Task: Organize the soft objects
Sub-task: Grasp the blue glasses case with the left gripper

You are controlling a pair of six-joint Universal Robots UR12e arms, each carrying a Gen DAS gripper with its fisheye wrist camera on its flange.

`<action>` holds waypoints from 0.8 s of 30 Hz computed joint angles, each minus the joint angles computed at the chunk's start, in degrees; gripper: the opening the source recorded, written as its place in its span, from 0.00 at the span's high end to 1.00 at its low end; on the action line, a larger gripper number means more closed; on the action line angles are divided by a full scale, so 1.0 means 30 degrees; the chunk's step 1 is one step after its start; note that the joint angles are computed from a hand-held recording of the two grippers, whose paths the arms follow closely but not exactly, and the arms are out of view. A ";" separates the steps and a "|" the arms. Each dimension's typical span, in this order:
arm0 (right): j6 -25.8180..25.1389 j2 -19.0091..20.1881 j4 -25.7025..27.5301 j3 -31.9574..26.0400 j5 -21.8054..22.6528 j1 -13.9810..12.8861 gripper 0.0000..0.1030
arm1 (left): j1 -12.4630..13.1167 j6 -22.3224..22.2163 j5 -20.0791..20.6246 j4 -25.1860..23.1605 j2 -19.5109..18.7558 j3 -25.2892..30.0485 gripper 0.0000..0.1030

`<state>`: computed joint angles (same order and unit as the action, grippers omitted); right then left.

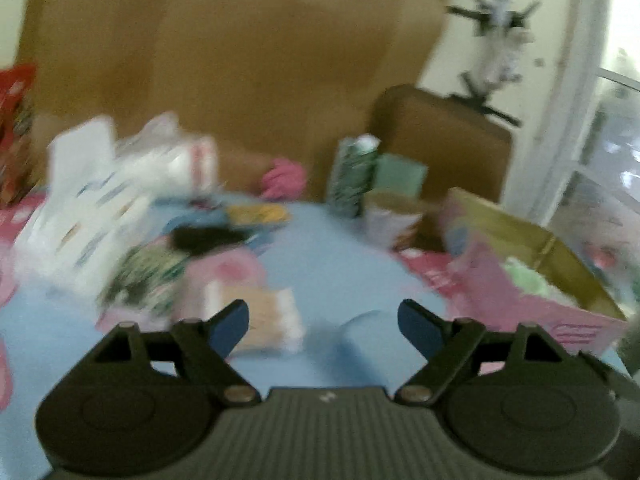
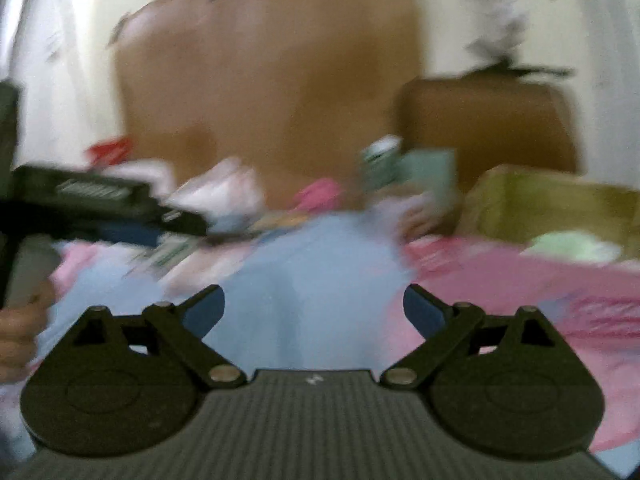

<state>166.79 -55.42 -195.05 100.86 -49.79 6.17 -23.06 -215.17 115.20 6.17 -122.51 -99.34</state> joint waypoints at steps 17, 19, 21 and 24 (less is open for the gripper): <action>-0.3581 -0.0368 0.4553 -0.0173 -0.2607 0.1261 0.43 | 0.0364 -0.1152 -0.3570 -0.1937 -0.0182 0.0060 0.08; -0.3526 -0.0369 0.4506 -0.0150 -0.2200 0.1151 0.45 | 0.0399 -0.1279 -0.4107 -0.1958 -0.0224 0.0153 0.06; -0.3190 -0.0355 0.4806 -0.0229 -0.1593 0.0997 0.45 | 0.0441 -0.1575 -0.4600 -0.2053 -0.0237 0.0229 0.03; -0.1934 -0.0345 0.5872 -0.0382 0.0474 0.0557 0.45 | 0.0576 -0.2066 -0.5587 -0.1727 -0.0296 0.0268 0.01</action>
